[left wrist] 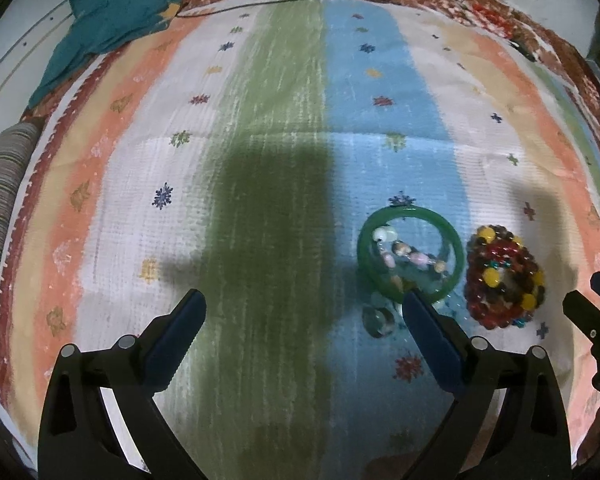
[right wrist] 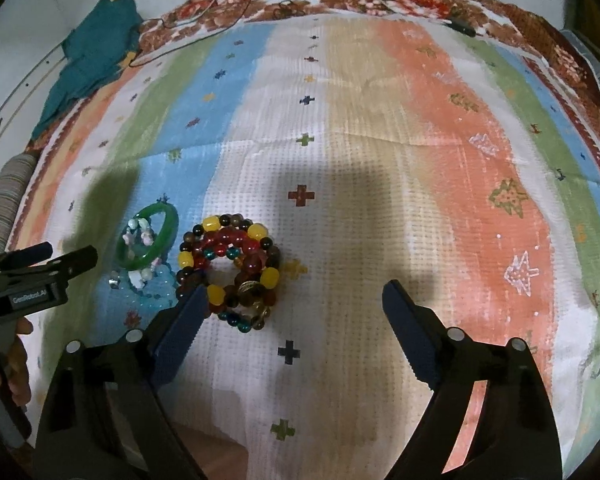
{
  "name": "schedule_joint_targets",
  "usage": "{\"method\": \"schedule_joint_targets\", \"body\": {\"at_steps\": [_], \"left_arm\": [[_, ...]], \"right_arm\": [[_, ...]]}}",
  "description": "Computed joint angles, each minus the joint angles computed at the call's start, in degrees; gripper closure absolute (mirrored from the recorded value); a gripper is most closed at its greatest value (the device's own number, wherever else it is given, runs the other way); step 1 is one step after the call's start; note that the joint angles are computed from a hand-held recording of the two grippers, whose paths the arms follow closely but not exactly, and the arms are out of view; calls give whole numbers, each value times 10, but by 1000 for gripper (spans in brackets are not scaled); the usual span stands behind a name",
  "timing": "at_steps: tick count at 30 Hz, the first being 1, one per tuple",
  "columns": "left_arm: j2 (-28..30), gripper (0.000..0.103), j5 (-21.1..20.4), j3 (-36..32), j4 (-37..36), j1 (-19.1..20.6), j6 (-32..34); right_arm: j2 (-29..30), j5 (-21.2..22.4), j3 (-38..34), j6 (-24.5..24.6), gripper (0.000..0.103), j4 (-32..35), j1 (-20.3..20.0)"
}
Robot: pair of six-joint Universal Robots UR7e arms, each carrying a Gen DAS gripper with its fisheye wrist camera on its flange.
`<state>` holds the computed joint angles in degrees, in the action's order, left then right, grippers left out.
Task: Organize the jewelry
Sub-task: 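Move both tools forward toward the green bangle and beaded bracelets, then grasp the green bangle with the left tool while the right tool grasps the yellow-black beaded bracelet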
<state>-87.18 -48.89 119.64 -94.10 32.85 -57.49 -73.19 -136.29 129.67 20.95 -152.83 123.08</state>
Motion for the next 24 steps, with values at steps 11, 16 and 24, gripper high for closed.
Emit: {"method": "schedule_joint_targets", "body": {"at_steps": [11,16,24], "left_arm": [[24,7,3,-8,-27,30,23],[36,7,12,-11,-31,42,29],[51,7,12,-12,-43,53,47]], "right_arm": [[11,15,-5,-1,33,-2,-25],[15,29,-9,0,38,-2,-36],[25,34,-13,-5,53,-5,-50]]}}
